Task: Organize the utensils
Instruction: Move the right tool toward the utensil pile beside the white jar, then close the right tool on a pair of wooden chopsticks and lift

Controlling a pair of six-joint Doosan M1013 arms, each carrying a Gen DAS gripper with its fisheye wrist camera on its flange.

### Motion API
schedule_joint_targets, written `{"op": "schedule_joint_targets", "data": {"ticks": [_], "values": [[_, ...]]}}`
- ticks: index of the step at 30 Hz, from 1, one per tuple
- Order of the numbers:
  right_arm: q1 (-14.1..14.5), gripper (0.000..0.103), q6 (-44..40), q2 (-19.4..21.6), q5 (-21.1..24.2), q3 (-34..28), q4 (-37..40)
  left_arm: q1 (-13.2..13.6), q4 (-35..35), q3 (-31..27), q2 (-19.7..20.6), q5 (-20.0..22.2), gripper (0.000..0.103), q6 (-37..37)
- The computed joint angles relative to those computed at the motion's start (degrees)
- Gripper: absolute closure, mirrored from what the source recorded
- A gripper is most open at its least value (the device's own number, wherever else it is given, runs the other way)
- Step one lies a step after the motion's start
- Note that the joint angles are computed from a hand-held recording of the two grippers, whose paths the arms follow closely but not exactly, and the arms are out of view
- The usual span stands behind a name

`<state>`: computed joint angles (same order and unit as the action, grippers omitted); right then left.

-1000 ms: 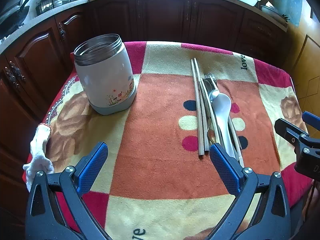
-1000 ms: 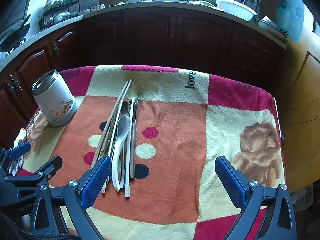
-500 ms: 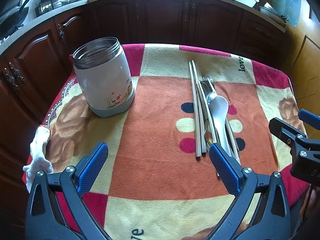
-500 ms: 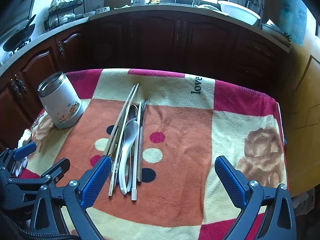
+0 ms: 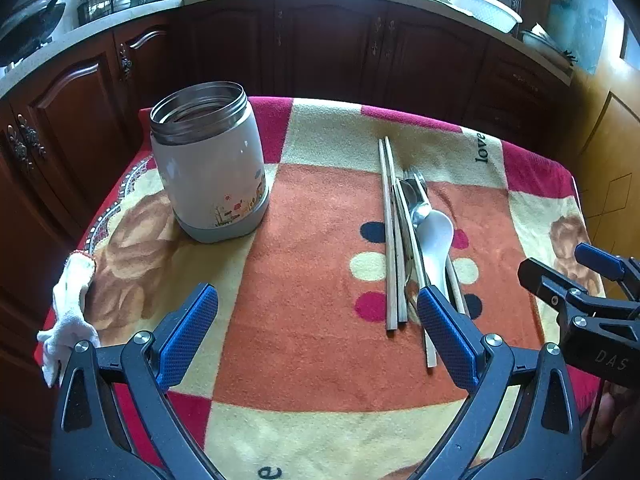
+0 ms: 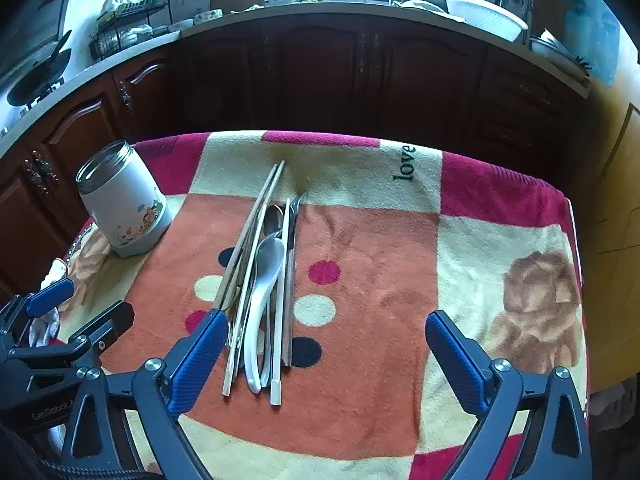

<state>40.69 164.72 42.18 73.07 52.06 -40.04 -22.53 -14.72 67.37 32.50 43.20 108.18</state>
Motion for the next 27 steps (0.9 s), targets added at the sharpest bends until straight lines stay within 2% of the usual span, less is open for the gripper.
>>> {"op": "schedule_joint_targets", "data": {"ticks": [9, 13, 17, 20, 22, 27], "values": [[-0.31, 0.010, -0.82, 0.21, -0.62, 0.00, 0.08, 0.11, 0.27, -2.29, 1.39, 2.37, 0.002, -0.55], [-0.59, 0.016, -0.70, 0.02, -1.69, 0.58, 0.27, 0.21, -0.23, -3.25, 2.01, 3.23, 0.006, -0.10], [-1.16, 0.021, -1.03, -0.23, -3.03, 1.27, 0.45, 0.10, -0.33, -5.07, 3.20, 4.98, 0.019, 0.25], [-1.91, 0.035, -0.64, -0.91, -5.93, 2.74, 1.33, -0.02, -1.32, -7.55, 4.79, 7.73, 0.029, 0.77], [-2.79, 0.047, -0.99, -1.29, -8.56, 3.58, 3.24, -0.03, -2.40, -9.16, 5.75, 9.44, 0.036, 1.63], [-4.90, 0.057, -2.64, -1.52, -13.82, 4.52, 6.95, -0.07, -7.69, -15.86, 9.61, 14.08, 0.043, 3.04]]}}
